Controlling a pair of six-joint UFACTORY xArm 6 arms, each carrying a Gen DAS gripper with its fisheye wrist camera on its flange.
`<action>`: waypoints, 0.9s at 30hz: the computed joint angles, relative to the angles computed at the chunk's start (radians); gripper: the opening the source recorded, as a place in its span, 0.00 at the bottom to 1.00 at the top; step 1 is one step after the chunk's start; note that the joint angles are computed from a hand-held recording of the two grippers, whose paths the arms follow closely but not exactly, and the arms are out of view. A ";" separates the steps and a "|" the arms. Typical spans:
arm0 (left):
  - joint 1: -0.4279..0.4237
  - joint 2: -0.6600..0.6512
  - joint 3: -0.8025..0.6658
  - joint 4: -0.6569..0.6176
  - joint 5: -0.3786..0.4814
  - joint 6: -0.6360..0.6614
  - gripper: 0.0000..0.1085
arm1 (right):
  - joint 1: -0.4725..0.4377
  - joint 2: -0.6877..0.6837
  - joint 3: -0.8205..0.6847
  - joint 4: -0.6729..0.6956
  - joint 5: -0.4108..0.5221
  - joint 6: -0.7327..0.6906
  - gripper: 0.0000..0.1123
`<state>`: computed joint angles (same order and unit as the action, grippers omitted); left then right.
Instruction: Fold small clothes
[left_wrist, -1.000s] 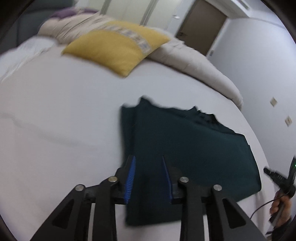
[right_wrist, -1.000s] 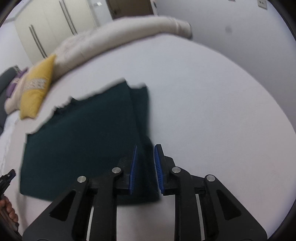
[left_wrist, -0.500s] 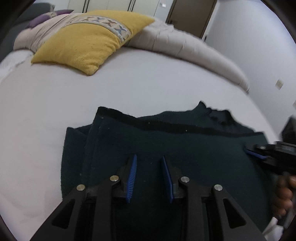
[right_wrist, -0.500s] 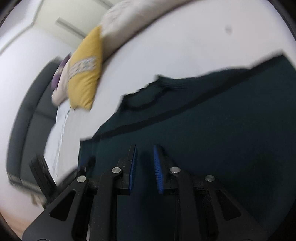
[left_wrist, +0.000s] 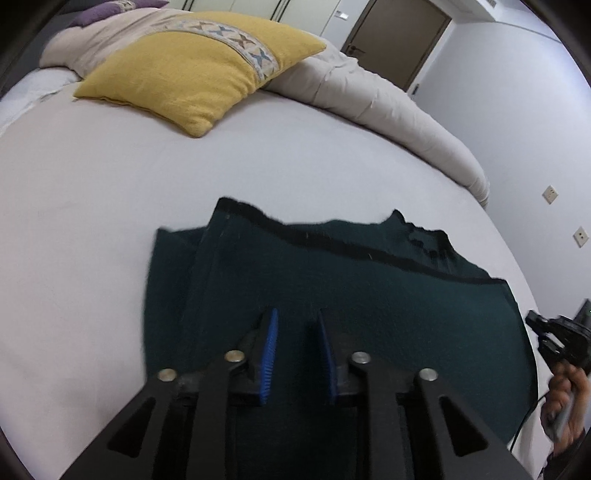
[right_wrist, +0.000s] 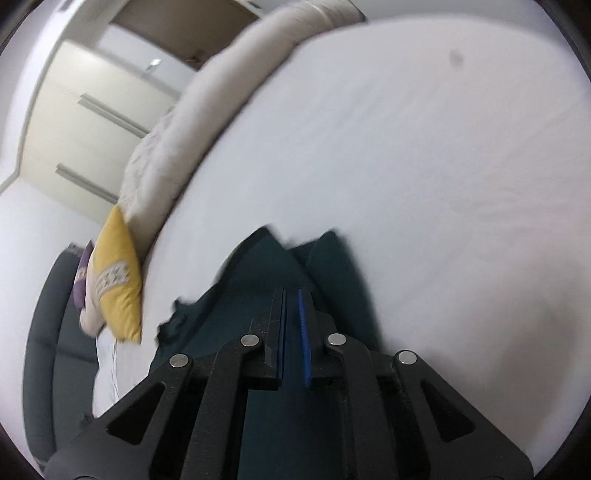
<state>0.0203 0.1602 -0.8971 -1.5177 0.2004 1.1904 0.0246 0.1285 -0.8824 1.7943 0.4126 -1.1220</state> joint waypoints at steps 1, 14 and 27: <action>-0.008 -0.043 0.040 -0.028 0.005 0.018 0.36 | 0.012 -0.048 0.041 -0.007 0.026 -0.015 0.07; -0.084 -0.167 0.226 -0.147 -0.086 0.192 0.40 | 0.299 -0.008 0.143 -0.117 0.286 -0.008 0.01; -0.082 -0.153 0.214 -0.229 -0.090 0.299 0.40 | -0.058 -0.362 0.437 -0.086 0.066 -0.088 0.17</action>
<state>-0.0618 0.0069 -0.6834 -1.7466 0.1103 1.4890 -0.0333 -0.2337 -0.4457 1.7081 0.4789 -1.2102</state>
